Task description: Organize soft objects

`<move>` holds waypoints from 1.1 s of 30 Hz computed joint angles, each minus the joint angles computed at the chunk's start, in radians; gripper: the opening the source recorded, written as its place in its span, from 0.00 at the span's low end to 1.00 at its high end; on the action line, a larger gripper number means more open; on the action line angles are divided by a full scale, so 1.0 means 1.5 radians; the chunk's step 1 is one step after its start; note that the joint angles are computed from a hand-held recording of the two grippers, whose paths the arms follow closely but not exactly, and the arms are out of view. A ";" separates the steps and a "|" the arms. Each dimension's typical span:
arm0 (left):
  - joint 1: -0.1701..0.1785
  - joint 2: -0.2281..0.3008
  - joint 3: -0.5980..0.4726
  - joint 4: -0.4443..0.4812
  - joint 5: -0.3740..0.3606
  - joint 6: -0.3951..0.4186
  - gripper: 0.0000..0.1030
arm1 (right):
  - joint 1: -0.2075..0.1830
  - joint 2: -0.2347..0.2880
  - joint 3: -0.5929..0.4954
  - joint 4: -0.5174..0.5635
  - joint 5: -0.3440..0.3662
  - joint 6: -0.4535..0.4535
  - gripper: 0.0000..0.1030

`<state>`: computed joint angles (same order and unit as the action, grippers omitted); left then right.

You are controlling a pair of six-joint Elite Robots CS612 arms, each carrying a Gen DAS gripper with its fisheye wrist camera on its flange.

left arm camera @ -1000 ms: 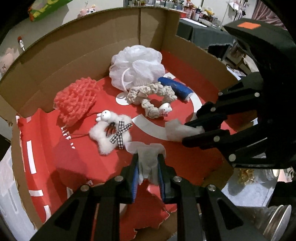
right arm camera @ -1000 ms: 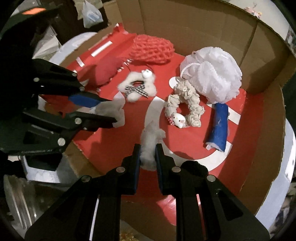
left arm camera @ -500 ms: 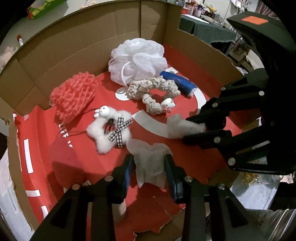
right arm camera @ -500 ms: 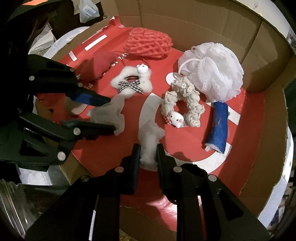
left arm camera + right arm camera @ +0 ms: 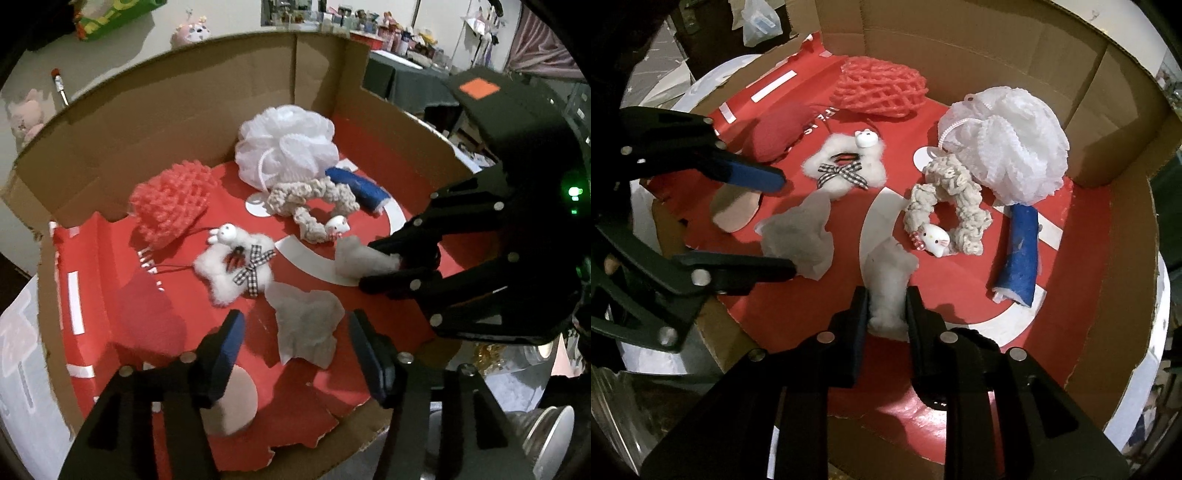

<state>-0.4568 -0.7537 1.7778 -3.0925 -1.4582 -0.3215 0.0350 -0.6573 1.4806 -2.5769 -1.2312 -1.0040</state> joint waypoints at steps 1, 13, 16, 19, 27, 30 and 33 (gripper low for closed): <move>-0.001 -0.002 0.004 -0.006 0.003 -0.003 0.63 | 0.000 0.000 0.001 -0.005 0.001 0.003 0.28; -0.018 -0.035 0.065 -0.095 0.073 -0.080 0.84 | -0.011 -0.030 0.055 -0.121 0.037 0.044 0.70; -0.024 -0.041 0.080 -0.120 0.098 -0.114 0.93 | -0.017 -0.044 0.076 -0.140 0.046 0.076 0.70; -0.032 -0.047 0.095 -0.140 0.128 -0.143 0.96 | -0.023 -0.057 0.098 -0.173 0.051 0.118 0.70; -0.047 -0.054 0.118 -0.142 0.175 -0.211 1.00 | -0.038 -0.076 0.138 -0.233 0.059 0.219 0.74; -0.047 -0.053 0.117 -0.129 0.178 -0.230 1.00 | -0.041 -0.075 0.140 -0.224 0.062 0.243 0.74; -0.048 -0.050 0.116 -0.115 0.184 -0.245 1.00 | -0.042 -0.070 0.142 -0.226 0.058 0.258 0.74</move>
